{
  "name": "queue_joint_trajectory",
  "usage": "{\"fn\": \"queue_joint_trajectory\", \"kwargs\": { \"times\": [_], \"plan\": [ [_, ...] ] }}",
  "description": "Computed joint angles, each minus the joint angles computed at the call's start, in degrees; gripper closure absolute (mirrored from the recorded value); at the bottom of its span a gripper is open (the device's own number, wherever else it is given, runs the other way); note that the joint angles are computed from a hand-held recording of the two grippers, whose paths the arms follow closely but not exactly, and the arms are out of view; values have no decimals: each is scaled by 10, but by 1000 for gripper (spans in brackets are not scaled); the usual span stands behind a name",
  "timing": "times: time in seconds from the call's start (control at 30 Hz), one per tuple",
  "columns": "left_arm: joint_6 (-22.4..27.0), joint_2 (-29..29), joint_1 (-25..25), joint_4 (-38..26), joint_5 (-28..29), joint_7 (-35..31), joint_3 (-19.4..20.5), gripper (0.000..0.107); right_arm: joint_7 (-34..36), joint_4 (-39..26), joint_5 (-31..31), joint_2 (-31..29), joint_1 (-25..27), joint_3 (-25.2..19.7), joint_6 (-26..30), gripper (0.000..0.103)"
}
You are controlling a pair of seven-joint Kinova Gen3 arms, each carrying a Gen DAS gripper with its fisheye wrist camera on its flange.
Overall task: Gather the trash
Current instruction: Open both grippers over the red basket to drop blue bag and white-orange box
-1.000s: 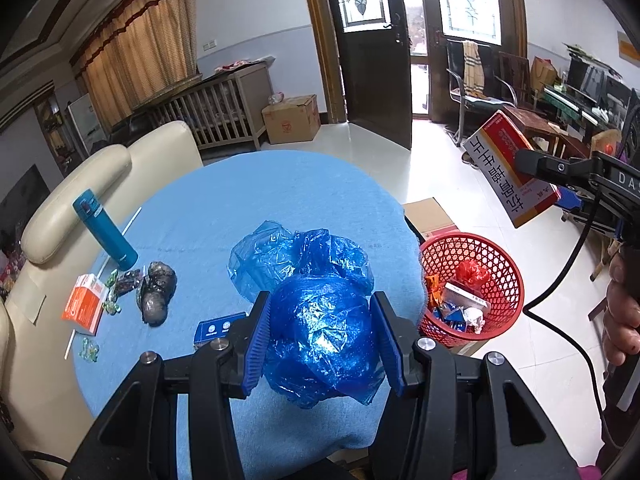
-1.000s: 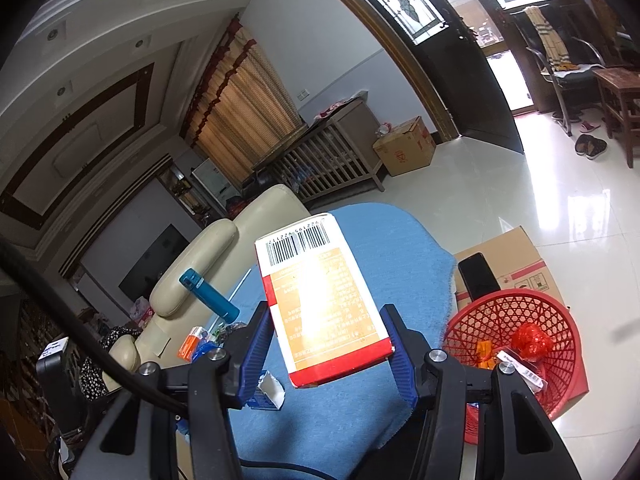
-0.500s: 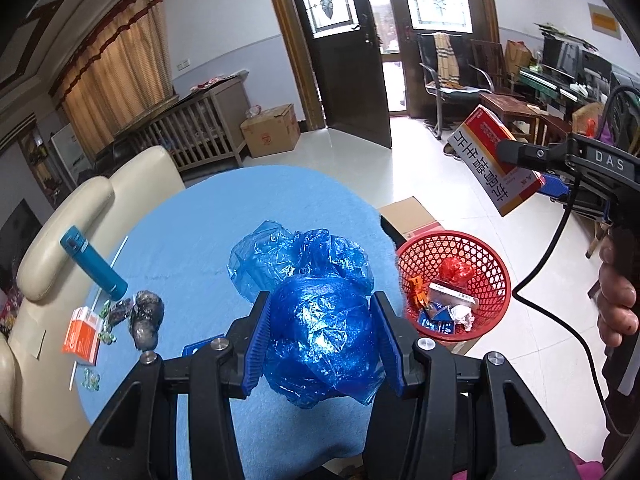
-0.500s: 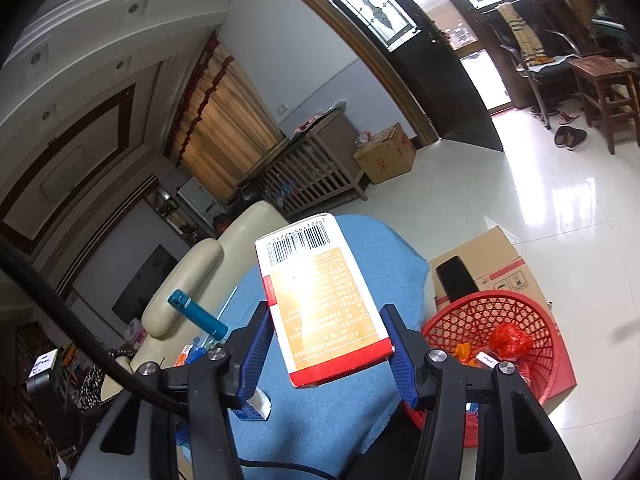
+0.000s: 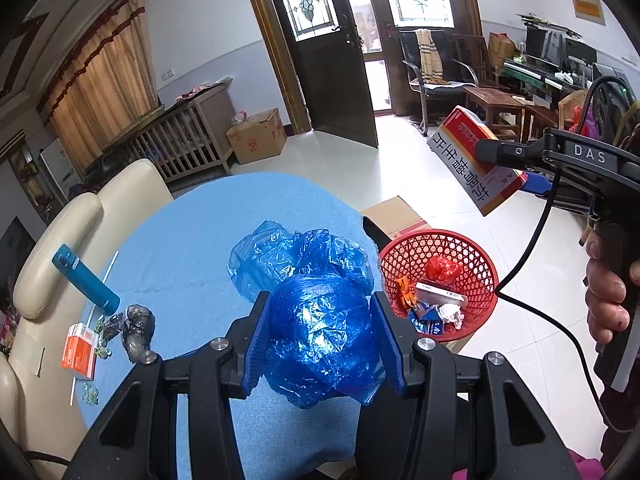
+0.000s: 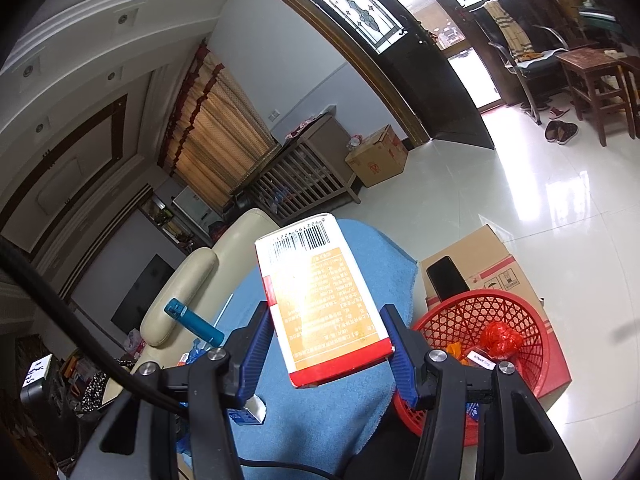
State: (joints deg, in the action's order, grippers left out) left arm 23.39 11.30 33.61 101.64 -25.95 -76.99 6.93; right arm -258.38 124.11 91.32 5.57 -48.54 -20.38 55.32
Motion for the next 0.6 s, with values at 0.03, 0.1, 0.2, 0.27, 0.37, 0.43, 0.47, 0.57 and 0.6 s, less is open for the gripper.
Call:
{"fn": "queue_joint_trajectory", "kwargs": {
  "times": [0.03,0.1,0.2,0.27,0.37,0.43,0.47,0.57,0.6],
  "plan": [
    [-1,1,-3,-1,3,-6,2,57,0,0,-1,0,0,0,0,46],
    [-2,1,-6,-2,7,-14,4,57,2,0,-2,-1,0,0,0,46],
    [-5,2,-6,-2,11,-21,4,57,1,0,-4,-1,0,0,1,46],
    [-5,2,-7,-2,16,-28,6,57,3,-1,-6,-4,0,0,0,46],
    [-8,2,-12,0,26,-43,8,57,4,-1,-10,-4,-1,-1,1,46],
    [-9,3,-12,0,29,-48,7,57,1,1,-10,-4,-1,-1,0,46],
    [-8,4,-11,-2,30,-49,7,57,2,0,-11,-4,-1,-1,0,46],
    [-5,7,-12,-6,35,-56,7,57,2,0,-13,-5,-1,-1,1,46],
    [-4,9,-12,-8,36,-58,6,57,4,0,-14,-6,-1,0,-1,46]
  ]
}}
